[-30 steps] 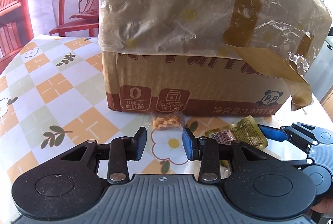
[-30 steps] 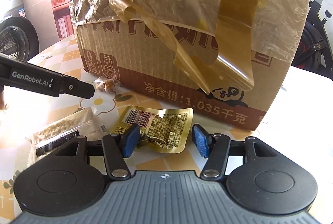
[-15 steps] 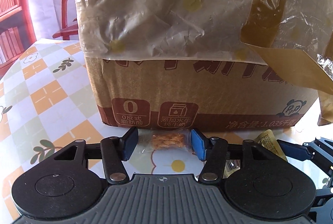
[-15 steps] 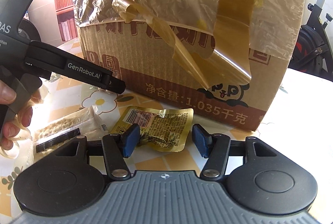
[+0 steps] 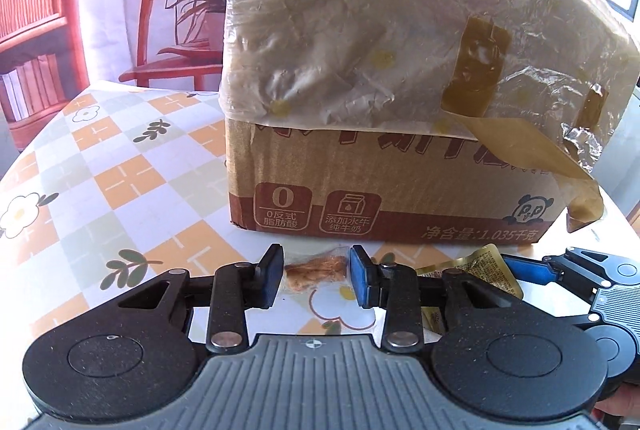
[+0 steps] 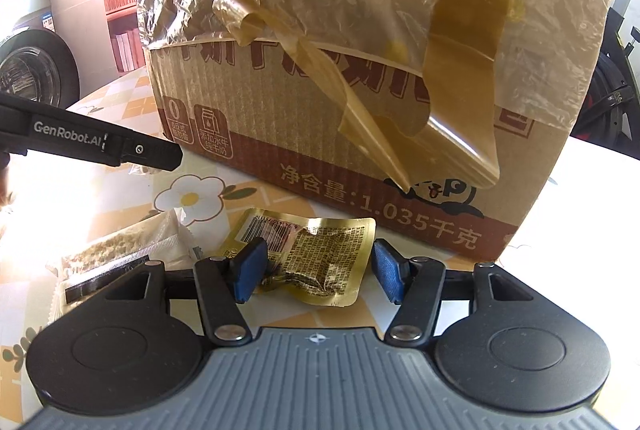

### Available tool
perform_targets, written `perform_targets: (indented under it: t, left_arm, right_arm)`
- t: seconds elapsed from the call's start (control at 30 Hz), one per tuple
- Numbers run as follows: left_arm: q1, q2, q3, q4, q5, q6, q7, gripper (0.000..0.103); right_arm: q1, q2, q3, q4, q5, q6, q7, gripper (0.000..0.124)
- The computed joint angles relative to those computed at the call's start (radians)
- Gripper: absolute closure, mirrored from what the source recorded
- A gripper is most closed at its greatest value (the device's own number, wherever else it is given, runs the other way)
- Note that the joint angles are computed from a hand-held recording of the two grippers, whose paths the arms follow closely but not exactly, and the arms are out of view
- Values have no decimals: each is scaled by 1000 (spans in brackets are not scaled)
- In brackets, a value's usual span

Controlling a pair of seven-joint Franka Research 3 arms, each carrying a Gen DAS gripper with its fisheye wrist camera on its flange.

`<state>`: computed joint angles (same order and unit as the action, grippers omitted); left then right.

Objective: Organize snacks
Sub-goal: 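Grasp the small brown snack packet with the left tool while the right tool grasps the gold packet, then carry both packets over the box and open both tools to release them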

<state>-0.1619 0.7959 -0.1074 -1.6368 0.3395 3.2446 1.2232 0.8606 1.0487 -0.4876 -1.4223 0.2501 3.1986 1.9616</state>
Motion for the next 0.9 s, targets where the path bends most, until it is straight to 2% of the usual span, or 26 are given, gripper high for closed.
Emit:
perform_targets:
  t: [0.03, 0.1, 0.17, 0.3, 0.57, 0.73, 0.83, 0.9]
  left_arm:
    - [2, -12, 2, -18, 0, 17, -3, 65]
    - [-16, -41, 26, -63, -5, 51, -17, 65]
    - [-53, -85, 68, -127, -20, 86, -38, 65]
    - [-96, -134, 114, -209, -49, 131, -53, 65]
    - [-131, -170, 141, -277, -103, 164, -45, 65]
    - [-172, -195, 175, -319, -147, 195, -20, 65]
    - [-215, -211, 212, -331, -181, 216, 21, 65]
    - [-229, -216, 225, -328, -204, 231, 51, 65]
  right_arm:
    - [2, 0, -2, 3, 0, -7, 0, 66]
    - [-7, -14, 16, -8, -10, -4, -10, 87]
    - [7, -29, 9, -25, -10, -11, -9, 93]
    - [41, -55, -10, -85, 23, 48, 0, 109]
    - [-13, -162, 119, -193, 82, 166, -130, 116]
    - [18, -199, 116, -248, 142, 225, -202, 117]
    - [27, -235, 125, -294, 166, 288, -251, 117]
    - [5, -250, 154, -308, 157, 343, -282, 117]
